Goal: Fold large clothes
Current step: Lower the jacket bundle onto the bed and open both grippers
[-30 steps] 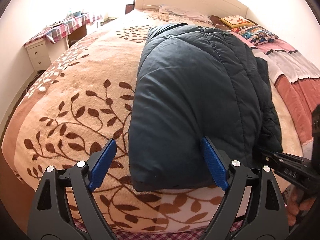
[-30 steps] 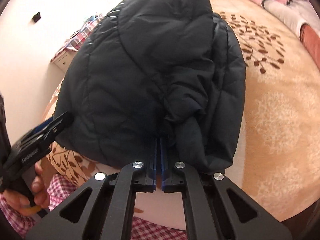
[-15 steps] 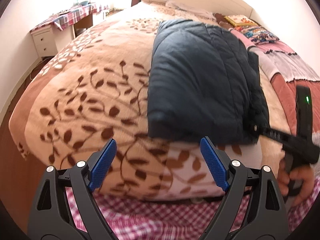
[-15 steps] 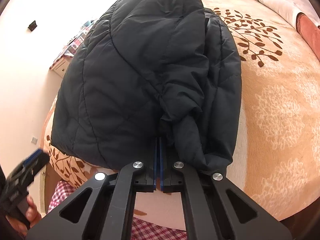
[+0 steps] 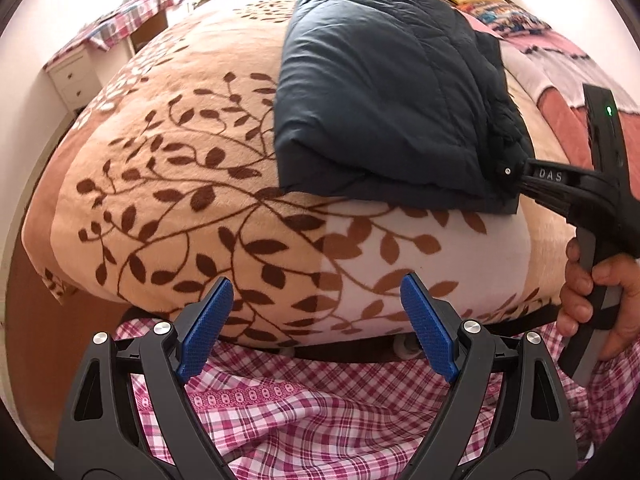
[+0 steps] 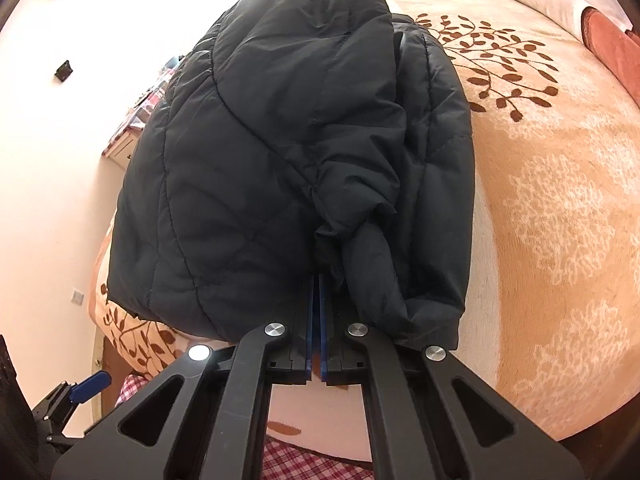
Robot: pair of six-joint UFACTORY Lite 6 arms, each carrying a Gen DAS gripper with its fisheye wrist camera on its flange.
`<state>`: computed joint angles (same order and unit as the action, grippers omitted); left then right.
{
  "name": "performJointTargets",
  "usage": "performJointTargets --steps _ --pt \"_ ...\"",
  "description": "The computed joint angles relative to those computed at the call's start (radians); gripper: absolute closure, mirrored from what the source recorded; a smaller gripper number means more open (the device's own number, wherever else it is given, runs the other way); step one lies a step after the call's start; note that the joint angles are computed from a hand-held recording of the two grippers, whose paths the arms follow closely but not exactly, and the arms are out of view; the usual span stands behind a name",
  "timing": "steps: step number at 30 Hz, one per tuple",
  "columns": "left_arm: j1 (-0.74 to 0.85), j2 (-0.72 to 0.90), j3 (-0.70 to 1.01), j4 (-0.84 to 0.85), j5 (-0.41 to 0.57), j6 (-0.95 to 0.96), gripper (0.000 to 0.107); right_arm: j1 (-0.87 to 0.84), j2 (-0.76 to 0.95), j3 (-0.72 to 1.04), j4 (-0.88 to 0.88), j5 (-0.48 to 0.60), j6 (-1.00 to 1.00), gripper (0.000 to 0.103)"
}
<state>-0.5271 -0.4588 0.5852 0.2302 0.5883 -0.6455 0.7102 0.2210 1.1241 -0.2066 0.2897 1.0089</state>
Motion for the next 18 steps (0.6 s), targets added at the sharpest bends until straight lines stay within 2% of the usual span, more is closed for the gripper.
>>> performJointTargets --steps 6,12,17,18 --pt "0.003 0.052 0.027 -0.029 -0.032 0.069 0.022 0.02 -0.004 0.02 -0.054 0.06 0.065 0.101" --pt "0.021 0.089 0.063 -0.07 -0.046 0.115 0.022 0.065 0.025 0.106 -0.116 0.181 0.13 0.094" --pt "0.004 0.091 0.084 -0.04 -0.04 0.067 0.022 0.135 -0.012 0.162 -0.204 0.296 0.209 0.068" --pt "-0.002 0.083 0.085 -0.039 -0.038 0.06 0.022 0.15 -0.025 0.16 -0.234 0.31 0.232 0.066"
